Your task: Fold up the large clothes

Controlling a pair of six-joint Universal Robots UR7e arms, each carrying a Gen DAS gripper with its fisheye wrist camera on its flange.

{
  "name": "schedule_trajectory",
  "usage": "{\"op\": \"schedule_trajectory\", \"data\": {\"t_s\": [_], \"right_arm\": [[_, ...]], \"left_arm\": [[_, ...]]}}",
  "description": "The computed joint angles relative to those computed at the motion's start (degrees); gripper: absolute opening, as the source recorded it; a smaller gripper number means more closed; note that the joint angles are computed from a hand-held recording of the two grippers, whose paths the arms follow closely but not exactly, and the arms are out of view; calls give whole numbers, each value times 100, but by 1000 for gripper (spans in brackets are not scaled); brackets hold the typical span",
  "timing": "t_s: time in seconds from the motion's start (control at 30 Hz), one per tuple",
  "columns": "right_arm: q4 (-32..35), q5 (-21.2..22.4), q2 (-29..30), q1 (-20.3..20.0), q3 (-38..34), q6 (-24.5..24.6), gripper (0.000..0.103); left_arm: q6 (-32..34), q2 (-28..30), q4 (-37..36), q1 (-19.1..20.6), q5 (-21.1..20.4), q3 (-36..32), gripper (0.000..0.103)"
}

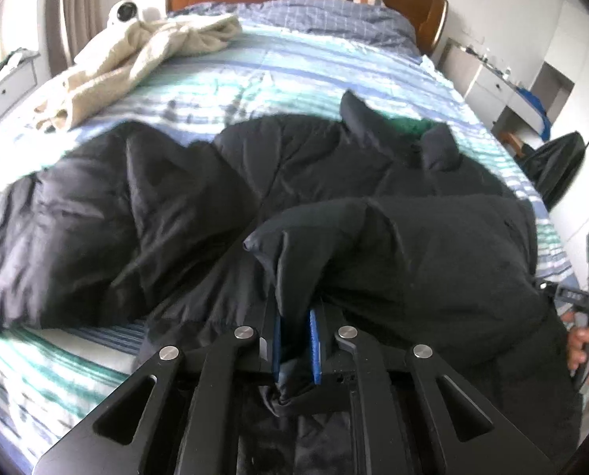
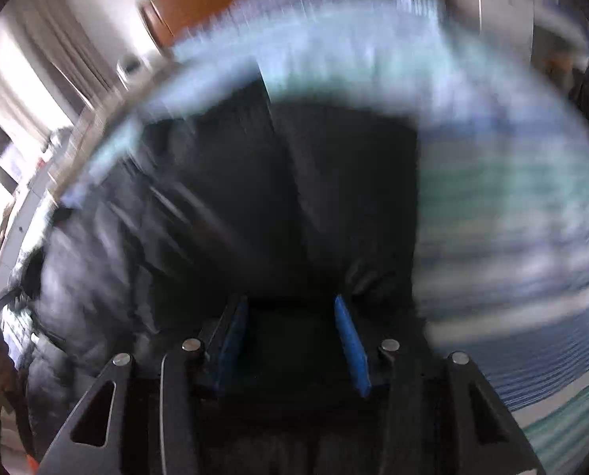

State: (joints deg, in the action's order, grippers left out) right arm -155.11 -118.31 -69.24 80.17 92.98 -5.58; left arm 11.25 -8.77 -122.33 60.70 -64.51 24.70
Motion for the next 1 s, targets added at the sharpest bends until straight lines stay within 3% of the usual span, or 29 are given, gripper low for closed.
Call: {"op": "schedule_trajectory", "data": {"t_s": [0.1, 0.23, 0.37, 0.47, 0.67, 0.73, 0.87, 0.93, 1.0], "right_arm": [[483, -263, -27, 166, -273, 90, 45], [-45, -524, 216, 409, -901, -499, 44], [370, -294, 725, 220, -1827, -8, 45], [786, -363, 1032, -6, -2093, 422, 44], [364, -488, 790, 110, -1545, 215, 45], [61, -92, 347, 212, -938, -70, 46], [30, 137, -170, 421, 27, -204, 46], [317, -120, -46, 368, 120, -91, 46], [10, -385, 63, 394, 255, -249, 46]], "left_arm": [[196, -32, -183, 21, 45, 181, 11], [118, -9, -183, 114, -130, 166, 13], [-33, -214, -476, 172, -265, 618, 14], [-44, -286, -651, 186, -278, 834, 15], [26, -258, -708, 169, -198, 875, 16], [3, -264, -721, 189, -259, 877, 16], [33, -279, -829, 185, -233, 958, 16], [26, -268, -776, 183, -219, 927, 17], [-10, -258, -654, 155, -123, 859, 20]]}}
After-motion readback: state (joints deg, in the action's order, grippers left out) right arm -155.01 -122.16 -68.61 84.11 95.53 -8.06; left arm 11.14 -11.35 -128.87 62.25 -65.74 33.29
